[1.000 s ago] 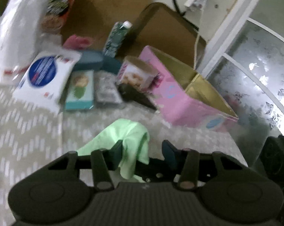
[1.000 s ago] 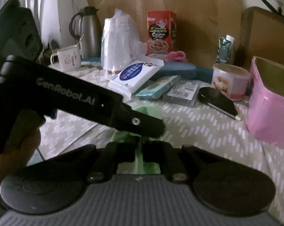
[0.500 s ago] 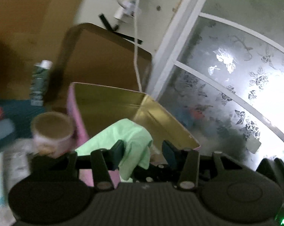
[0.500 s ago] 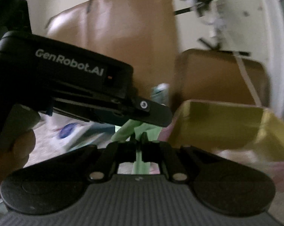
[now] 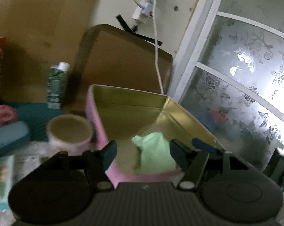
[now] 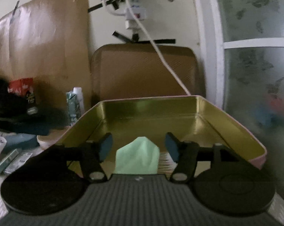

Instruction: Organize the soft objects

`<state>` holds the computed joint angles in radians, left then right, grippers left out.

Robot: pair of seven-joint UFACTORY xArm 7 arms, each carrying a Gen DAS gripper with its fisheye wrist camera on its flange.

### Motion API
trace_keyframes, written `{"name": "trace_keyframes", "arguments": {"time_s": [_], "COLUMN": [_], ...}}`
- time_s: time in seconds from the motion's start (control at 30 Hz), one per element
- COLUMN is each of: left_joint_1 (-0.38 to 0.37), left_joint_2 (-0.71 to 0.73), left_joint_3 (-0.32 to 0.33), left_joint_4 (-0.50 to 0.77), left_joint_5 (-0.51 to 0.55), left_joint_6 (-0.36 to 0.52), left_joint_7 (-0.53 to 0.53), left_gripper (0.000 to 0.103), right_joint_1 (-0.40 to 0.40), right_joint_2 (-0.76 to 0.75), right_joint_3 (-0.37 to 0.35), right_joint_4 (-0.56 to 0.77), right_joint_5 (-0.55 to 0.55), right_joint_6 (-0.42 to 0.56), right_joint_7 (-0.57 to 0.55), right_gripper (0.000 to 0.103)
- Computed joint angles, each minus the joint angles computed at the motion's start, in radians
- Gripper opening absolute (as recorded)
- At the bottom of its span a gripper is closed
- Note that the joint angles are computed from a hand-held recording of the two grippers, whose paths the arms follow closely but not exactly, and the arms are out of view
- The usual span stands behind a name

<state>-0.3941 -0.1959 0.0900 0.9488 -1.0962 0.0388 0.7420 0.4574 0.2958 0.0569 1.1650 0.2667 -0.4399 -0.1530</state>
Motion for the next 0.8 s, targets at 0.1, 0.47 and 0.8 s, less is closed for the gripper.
{"name": "trace_keyframes", "arguments": {"time_s": [0.1,0.47,0.8], "left_joint_1": [-0.017,0.467,0.639], "left_joint_2": [-0.09,-0.35,-0.391], "left_joint_3": [0.023,-0.219,-0.176], "left_joint_4": [-0.106,-0.468,-0.569], "left_joint_5": [-0.019,0.358,0.504], "left_joint_6": [-0.037,-0.001,-0.087], "left_joint_7": [0.034,-0.355,-0.525], "left_gripper": [0.064,0.064,0.063], "right_joint_1": [-0.049,-0.149,-0.512], "right_joint_2": [-0.019,-0.036,0.205], "right_joint_3": [0.059,0.207,0.747], "right_joint_4": [-0.044,-0.084,0.165], "right_joint_5": [-0.084,-0.547,-1.018], "right_joint_6": [-0.059,-0.053,0.275], "right_joint_7": [0.075,0.375,0.588], "right_gripper": [0.064,0.06,0.056]}}
